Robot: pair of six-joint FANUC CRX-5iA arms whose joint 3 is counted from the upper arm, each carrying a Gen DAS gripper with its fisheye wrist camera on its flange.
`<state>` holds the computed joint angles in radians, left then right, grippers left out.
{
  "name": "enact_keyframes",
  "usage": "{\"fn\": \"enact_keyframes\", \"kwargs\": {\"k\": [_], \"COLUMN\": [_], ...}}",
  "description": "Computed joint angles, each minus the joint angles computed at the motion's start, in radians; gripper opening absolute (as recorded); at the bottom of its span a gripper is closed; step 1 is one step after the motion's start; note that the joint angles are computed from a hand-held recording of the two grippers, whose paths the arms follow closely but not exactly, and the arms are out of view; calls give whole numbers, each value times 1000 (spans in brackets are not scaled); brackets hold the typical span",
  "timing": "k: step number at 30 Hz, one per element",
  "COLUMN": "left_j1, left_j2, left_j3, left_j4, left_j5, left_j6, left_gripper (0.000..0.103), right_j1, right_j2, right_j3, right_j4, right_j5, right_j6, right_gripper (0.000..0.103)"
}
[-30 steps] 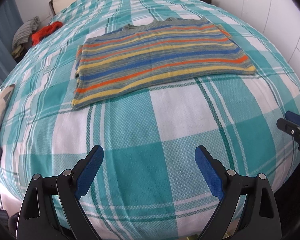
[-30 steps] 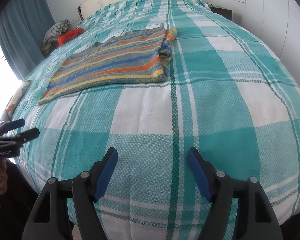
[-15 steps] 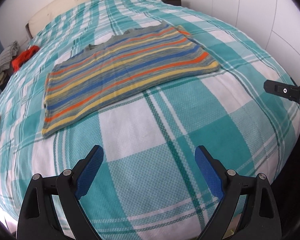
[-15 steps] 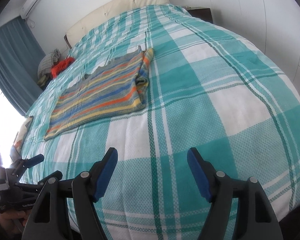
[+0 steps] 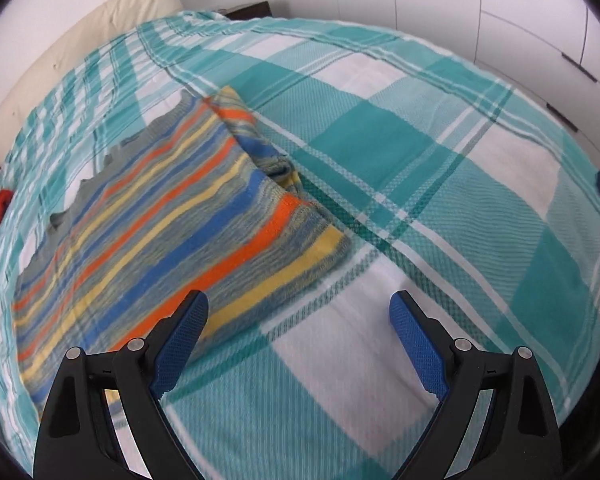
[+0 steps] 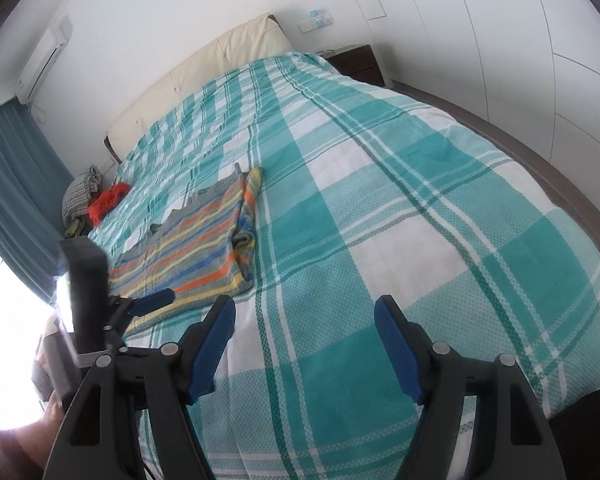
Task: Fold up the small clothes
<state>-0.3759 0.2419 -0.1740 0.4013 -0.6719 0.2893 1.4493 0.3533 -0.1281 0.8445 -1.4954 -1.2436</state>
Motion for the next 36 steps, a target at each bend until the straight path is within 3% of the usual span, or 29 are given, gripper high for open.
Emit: {"fn": "enact_keyframes", "kwargs": {"k": [3,6,7,11,14,15,17,19,20,21,23,25,26,29,31,36], "left_j1": [1,-14,-21,-5,6,7,14,22,25,32,55,90,111,189,242,348], "left_j2": [45,60,59,64,61,65,70,75,76,75,65,56,54,49,50,96], "left_j3": [14,23,19,-2,-19,-12,-1,9,11,10,-1,-5,-1,13,24,89], "left_j4": [112,116,105,213,271,271,279,289,298,314,364,422,448,527,566,569], "left_j5": [-13,28,57,45,29,17,-9,-35,-48,-60,-87,-121,-147,-218,-249,-277], "left_j6": [-1,52,63,14,-35,-31,-23,-22,-26,-37,-70,-83,-73,-26,16,170], "left_gripper": [87,41,13,9,9,9,8,8,8,8,8,8,8,8,8,8], "right_j1": [-2,-43,-66,-241,-479,-563,-738,-859,-877,-867,-809,-739,-718,-676,-668,-655], "right_j2": [-22,-99,-129,-279,-332,-321,-272,-205,-172,-144,-98,-68,-58,-20,24,234], "right_j3": [-25,-114,-144,-297,-390,-408,-436,-409,-382,-351,-274,-163,-108,44,147,524], "right_j4": [1,49,69,166,244,287,489,666,676,634,409,158,89,7,-26,-223], "right_j5": [10,109,137,390,782,913,1167,1311,1326,1304,1224,1085,1034,937,928,856], "right_j6": [4,73,116,263,325,303,115,-67,-83,-46,169,425,534,767,863,1162], "right_gripper": [72,72,72,72,72,72,71,71,64,44,10,9,9,9,9,9]}}
